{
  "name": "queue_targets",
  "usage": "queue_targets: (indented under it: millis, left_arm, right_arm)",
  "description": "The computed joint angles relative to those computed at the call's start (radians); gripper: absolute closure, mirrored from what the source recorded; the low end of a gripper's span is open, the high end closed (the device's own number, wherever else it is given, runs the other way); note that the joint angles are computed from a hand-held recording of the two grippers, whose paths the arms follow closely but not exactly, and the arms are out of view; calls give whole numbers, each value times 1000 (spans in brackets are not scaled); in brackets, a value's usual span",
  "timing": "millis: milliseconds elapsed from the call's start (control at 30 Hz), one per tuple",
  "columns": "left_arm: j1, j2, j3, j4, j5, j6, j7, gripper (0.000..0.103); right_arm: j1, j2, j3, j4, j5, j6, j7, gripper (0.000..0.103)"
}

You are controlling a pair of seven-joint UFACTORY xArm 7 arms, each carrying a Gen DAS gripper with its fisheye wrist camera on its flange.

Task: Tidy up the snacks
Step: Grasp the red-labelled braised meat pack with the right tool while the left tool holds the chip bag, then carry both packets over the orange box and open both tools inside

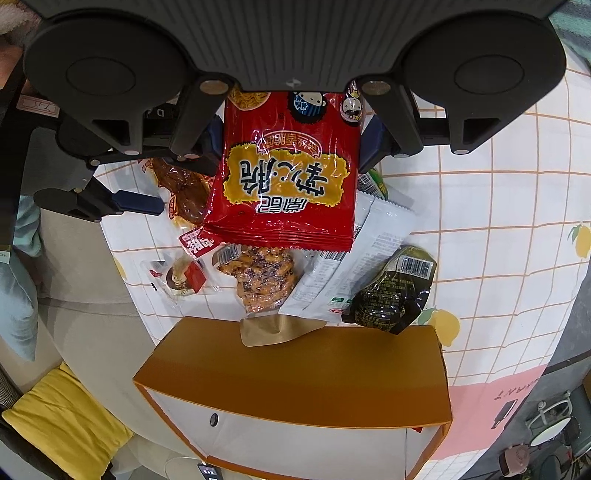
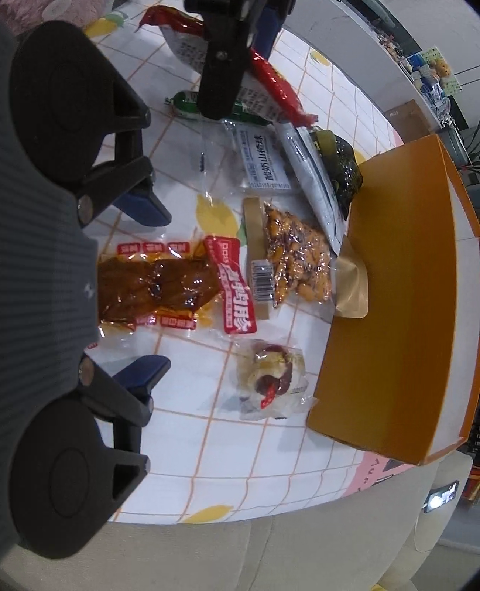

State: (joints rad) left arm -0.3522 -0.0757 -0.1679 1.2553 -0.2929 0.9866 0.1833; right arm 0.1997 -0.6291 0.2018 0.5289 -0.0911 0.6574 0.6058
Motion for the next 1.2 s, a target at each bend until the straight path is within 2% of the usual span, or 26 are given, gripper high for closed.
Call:
queue_targets:
  millis: [100, 133, 167, 433, 633, 800, 1000, 1200]
  left_arm:
    - [-1, -1, -1, 0, 2, 0, 0, 24]
    - [-1, -3, 0, -1, 1, -2, 1, 24]
    - [0, -5, 0, -2, 1, -4, 2, 24]
    - [10, -29, 11, -18, -10, -16, -15, 24]
    - [12, -54, 17, -23, -40, -46, -13, 24]
    - [12, -40, 21, 34, -70, -40, -1, 24]
    - [14, 44, 15, 209, -96, -10, -7, 24]
    - [5, 217, -10, 499, -53, 40, -62, 24]
  right_arm:
    - [-22, 13, 25, 16, -32, 7, 26, 46]
    - [-26, 16, 31, 22, -41, 9, 35, 60]
    - [-16, 15, 20, 24, -26, 11, 39, 62]
    - [14, -75, 15, 2, 19, 40, 95, 65]
    - [-5, -177, 2, -14, 67, 59, 179, 65]
    - [-36, -222, 0, 15, 62, 53, 207, 65]
    - [-70, -187, -42, 116, 50, 28, 151, 65]
    - [-110, -49, -89, 292, 28, 13, 26, 65]
